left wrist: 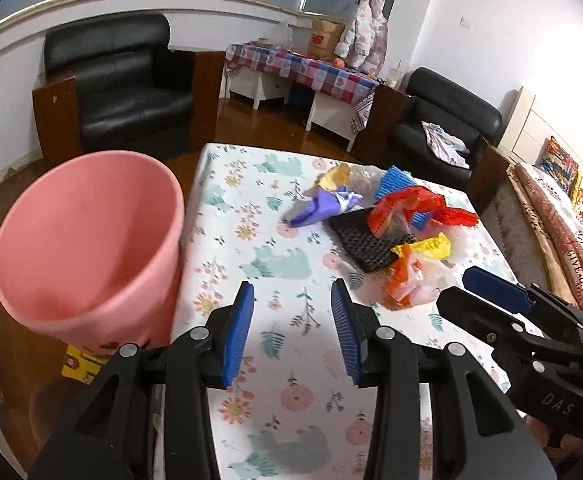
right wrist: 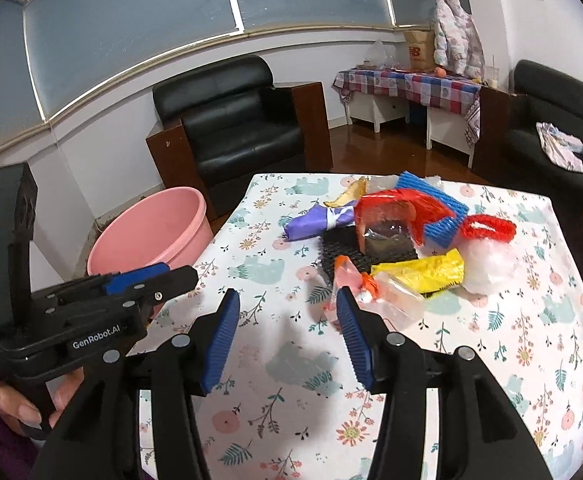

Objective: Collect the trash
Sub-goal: 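Move both open tools back over the trash on the table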

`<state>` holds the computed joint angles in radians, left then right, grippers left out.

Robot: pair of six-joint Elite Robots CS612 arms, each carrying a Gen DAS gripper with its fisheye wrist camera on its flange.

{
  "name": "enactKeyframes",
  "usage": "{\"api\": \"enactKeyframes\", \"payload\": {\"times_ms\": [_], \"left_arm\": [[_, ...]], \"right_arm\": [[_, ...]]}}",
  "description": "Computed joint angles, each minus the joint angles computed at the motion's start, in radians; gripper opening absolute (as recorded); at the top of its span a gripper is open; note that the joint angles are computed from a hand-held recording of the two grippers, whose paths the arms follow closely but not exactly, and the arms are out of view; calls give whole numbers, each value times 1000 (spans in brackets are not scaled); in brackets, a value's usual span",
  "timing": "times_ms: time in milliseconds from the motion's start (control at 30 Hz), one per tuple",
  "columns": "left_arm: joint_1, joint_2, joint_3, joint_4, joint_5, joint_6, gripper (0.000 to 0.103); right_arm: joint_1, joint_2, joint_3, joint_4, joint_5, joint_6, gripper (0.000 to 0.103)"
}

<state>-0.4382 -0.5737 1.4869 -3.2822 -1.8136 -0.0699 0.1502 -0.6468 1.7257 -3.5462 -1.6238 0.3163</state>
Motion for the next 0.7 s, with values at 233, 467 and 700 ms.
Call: {"api": "enactKeyframes", "payload": {"times_ms": [233,467,700], "left_arm": [[-9,-5,9,-15,-23,29,40],[-24,-10,15,-14,19,50,40],[-36,-14,20,-1,41,90,40]], "right_arm": [[-10,-4,20,-37,24,15,58],[-7,-9,25,-17,3,16,61],[-9,-16,41,-19,-59,52,60]]}}
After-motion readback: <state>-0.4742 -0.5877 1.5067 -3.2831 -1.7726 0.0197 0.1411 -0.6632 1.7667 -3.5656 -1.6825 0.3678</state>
